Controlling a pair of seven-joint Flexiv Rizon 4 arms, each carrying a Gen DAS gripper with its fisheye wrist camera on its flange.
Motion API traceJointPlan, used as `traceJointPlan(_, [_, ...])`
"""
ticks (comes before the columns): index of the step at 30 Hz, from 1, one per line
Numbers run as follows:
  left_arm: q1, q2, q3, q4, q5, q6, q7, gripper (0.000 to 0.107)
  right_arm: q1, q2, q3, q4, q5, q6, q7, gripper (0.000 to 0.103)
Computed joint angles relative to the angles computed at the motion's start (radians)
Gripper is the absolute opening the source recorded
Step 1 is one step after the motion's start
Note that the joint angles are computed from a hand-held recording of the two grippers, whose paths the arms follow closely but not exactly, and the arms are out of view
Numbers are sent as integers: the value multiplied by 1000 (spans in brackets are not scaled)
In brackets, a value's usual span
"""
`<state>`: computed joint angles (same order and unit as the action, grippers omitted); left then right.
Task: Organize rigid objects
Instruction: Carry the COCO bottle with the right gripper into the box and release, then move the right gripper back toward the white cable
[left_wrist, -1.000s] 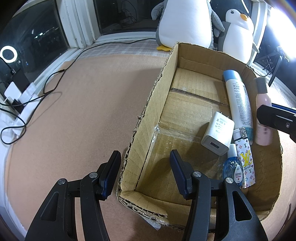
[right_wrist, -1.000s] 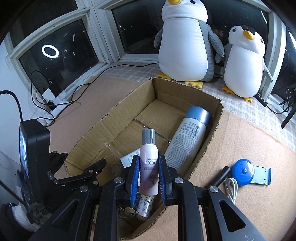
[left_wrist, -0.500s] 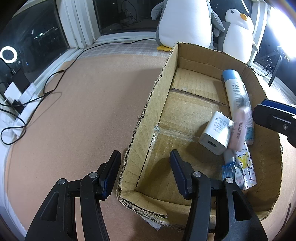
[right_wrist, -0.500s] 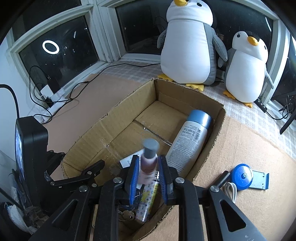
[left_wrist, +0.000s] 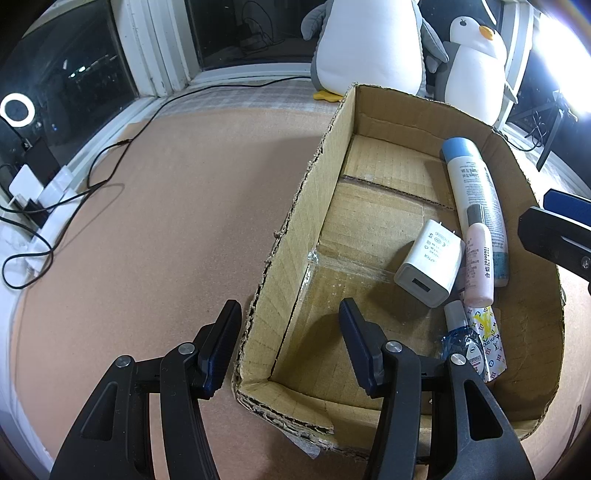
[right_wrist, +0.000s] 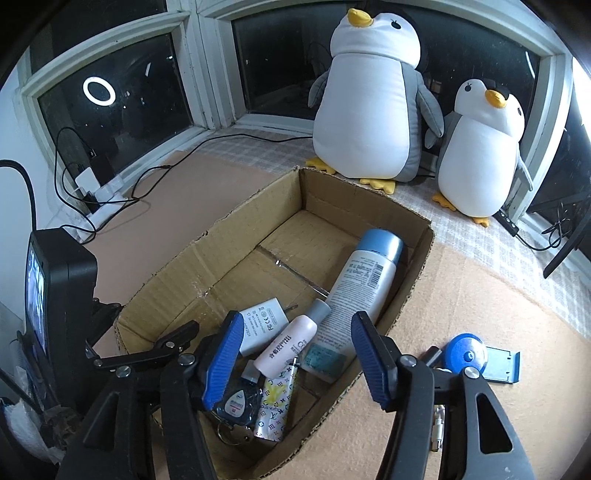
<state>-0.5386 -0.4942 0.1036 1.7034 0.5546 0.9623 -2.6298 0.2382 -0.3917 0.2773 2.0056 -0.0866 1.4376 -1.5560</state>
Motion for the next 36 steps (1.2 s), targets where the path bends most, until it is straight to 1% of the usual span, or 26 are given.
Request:
traceJointPlan(6, [1,1,-1,1,2,-3,4,54,15,19,-33,33,-28,25,19,59])
traceJointPlan(8, [1,1,-1,1,3,-3,4,54,2,27,-32,46,-29,33,12,59])
traceJointPlan(13, [1,0,-2,-1,3,-4,5,54,-14,51,-55,80,-42,42,19,59])
traceJointPlan(15, [1,0,-2,-1,4,-6,7,54,-40,58,-43,88,-30,42,7,59])
traceJointPlan(19, [1,0,-2,-1,4,-6,7,54,-123,69,7,89,32,15,-61,60])
traceJointPlan(21, [1,0,-3,-2,3,-7,7,54,-143,75,11,92,59,-1,-87,59])
traceJointPlan(23, [1,0,-3,-2,3,-7,7,54,-190,78,44,85,115,-35,-153,59])
traceJointPlan(28, [1,0,-2,-1,4,-6,7,54,-238,86,52,77,233,-113,-261,59])
traceJointPlan(32, [1,0,-3,-2,4,-7,7,54,-255,77,42,44,334,-187,-321,59])
traceJointPlan(34, [1,0,-3,-3,4,-8,7,54,-254,69,33,22,376,-216,-342,57])
traceJointPlan(36, [1,0,-3,-3,4,-9,7,54,-240,62,18,11,392,-225,-346,54])
